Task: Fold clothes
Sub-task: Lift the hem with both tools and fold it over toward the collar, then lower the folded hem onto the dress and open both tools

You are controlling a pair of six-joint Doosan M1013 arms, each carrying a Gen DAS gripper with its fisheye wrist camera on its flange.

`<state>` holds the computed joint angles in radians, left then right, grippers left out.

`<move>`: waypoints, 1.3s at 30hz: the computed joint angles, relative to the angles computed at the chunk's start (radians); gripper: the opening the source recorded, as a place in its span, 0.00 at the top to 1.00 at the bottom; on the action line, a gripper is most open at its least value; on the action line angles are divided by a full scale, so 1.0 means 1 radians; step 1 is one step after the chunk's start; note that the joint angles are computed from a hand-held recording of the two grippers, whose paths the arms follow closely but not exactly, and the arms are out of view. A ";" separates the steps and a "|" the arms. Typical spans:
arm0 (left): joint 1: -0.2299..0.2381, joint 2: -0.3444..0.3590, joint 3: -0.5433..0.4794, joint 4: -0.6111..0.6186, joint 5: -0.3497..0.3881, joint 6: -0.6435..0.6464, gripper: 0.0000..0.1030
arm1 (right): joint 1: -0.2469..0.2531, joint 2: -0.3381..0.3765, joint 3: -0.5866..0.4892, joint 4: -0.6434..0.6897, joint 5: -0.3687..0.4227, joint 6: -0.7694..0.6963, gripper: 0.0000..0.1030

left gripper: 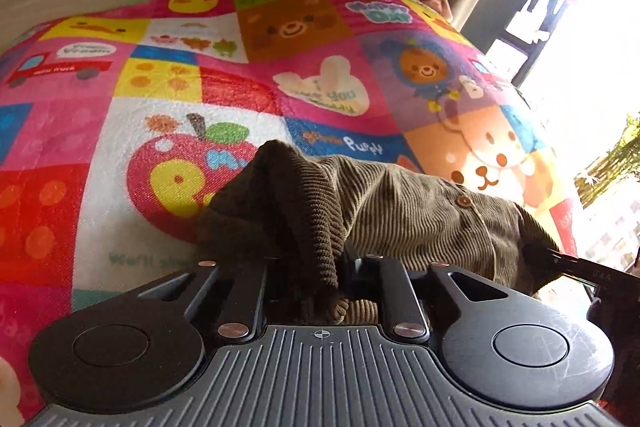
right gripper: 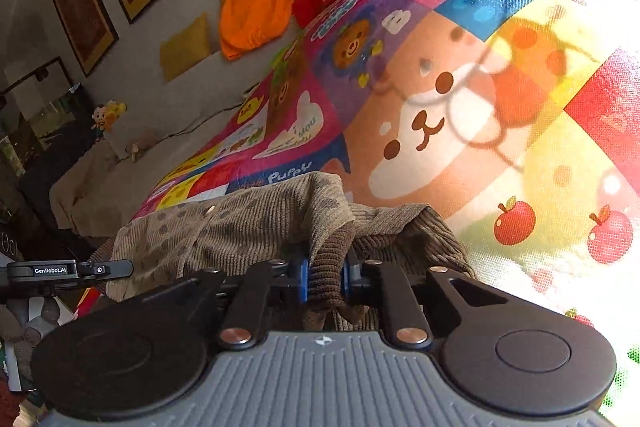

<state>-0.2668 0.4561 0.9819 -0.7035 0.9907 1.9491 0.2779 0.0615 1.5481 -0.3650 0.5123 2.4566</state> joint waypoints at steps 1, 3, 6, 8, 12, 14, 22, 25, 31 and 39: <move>0.002 -0.017 0.015 -0.019 -0.014 0.033 0.87 | 0.005 -0.009 0.004 -0.018 -0.010 0.006 0.88; 0.010 -0.049 0.047 -0.071 -0.025 0.089 0.87 | 0.014 -0.037 0.020 -0.019 -0.041 -0.009 0.89; 0.024 -0.099 0.105 -0.137 -0.026 0.156 0.87 | 0.032 -0.081 0.051 -0.025 -0.073 -0.023 0.89; 0.034 -0.127 0.146 -0.163 -0.015 0.183 0.87 | 0.045 -0.108 0.073 -0.032 -0.079 -0.014 0.89; 0.048 -0.168 0.219 -0.168 0.012 0.203 0.87 | 0.068 -0.150 0.123 -0.052 -0.069 0.049 0.89; 0.050 -0.178 0.247 -0.140 0.026 0.201 0.87 | 0.080 -0.158 0.145 -0.033 -0.045 0.055 0.89; 0.062 -0.186 0.265 -0.074 0.032 0.214 0.71 | 0.130 -0.151 0.183 -0.083 0.064 0.093 0.82; 0.072 -0.194 0.258 -0.132 -0.004 0.263 0.55 | 0.133 -0.163 0.176 -0.140 0.082 0.102 0.70; 0.050 -0.156 0.207 -0.312 -0.017 0.327 0.30 | 0.137 -0.171 0.152 -0.376 0.087 0.298 0.35; -0.040 -0.078 0.156 -0.101 0.079 0.145 0.13 | 0.074 -0.083 0.091 -0.048 -0.161 0.063 0.00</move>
